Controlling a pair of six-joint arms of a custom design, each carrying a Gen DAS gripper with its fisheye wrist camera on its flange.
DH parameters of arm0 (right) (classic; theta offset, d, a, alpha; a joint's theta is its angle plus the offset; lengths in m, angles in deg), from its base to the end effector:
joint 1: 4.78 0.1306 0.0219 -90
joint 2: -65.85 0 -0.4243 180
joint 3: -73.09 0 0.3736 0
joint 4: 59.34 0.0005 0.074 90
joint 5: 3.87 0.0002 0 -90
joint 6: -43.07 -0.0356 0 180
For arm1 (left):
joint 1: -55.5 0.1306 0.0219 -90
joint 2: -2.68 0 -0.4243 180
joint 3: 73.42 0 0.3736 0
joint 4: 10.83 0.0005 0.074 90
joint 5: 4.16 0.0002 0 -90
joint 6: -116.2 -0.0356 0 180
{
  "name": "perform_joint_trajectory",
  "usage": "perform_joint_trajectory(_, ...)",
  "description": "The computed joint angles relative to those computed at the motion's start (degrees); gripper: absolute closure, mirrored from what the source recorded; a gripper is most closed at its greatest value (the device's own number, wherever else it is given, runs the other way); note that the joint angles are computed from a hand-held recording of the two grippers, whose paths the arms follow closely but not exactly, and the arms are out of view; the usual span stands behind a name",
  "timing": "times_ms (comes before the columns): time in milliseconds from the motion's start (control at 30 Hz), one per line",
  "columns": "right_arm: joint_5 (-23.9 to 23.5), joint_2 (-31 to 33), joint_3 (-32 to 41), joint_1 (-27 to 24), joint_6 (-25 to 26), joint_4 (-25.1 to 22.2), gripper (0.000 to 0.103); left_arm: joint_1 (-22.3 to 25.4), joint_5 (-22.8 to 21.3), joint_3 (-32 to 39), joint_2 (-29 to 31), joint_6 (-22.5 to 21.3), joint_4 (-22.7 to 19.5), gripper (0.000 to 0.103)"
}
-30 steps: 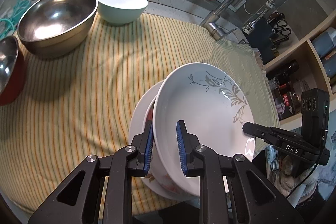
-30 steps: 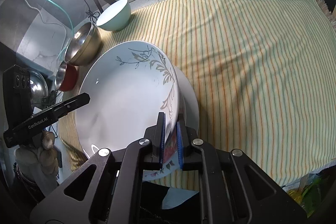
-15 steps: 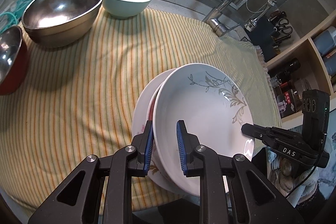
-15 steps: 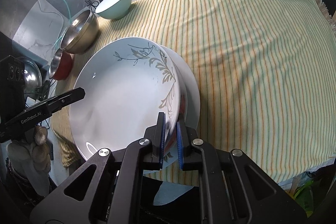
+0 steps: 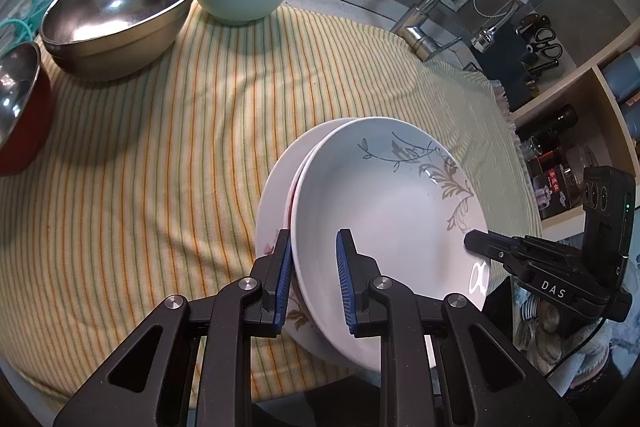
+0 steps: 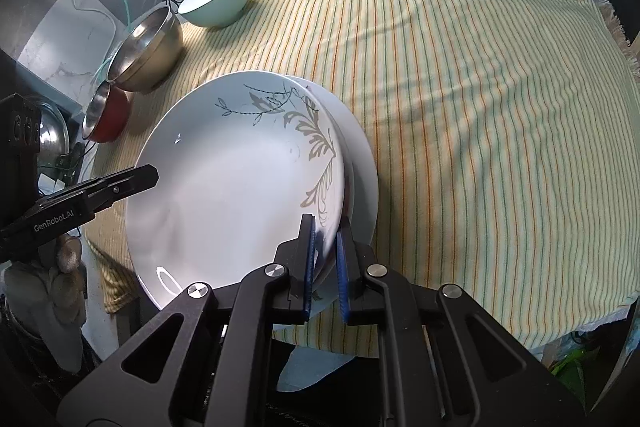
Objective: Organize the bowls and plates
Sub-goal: 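Carry the leaf-pattern plate over the plate stack and lower it, then open the right gripper off the leaf-pattern plate and pull back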
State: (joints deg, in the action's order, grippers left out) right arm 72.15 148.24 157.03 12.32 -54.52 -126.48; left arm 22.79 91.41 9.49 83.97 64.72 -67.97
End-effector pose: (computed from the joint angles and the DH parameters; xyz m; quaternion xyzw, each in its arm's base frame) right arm 0.3645 0.1206 0.4623 -0.1061 0.9647 0.1611 0.1796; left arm 0.3284 -0.2156 0.4702 -0.0340 0.9534 -0.2101 0.2136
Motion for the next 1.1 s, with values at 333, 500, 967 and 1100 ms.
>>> perform_joint_trajectory(333, 2.23, 0.01, 0.29, 0.96, 1.00, -0.15, 0.084, -0.40, -1.06, 0.58, 0.33, -0.70, -0.73, 0.084)
perform_joint_trajectory(500, 2.32, -0.06, 0.16, 0.89, 1.17, -0.07, 0.084, -0.19, -0.77, 0.33, 0.19, -0.78, -0.44, 0.084)
perform_joint_trajectory(967, 3.72, -0.04, 3.31, 2.35, 0.26, 2.51, 0.051, 1.94, -1.05, 0.24, -1.53, -0.73, -0.80, 0.068)
perform_joint_trajectory(1100, 3.32, 0.59, 4.67, 3.51, -0.42, 3.68, 0.039, 4.22, -1.28, 0.36, -2.46, -1.95, -1.25, 0.068)
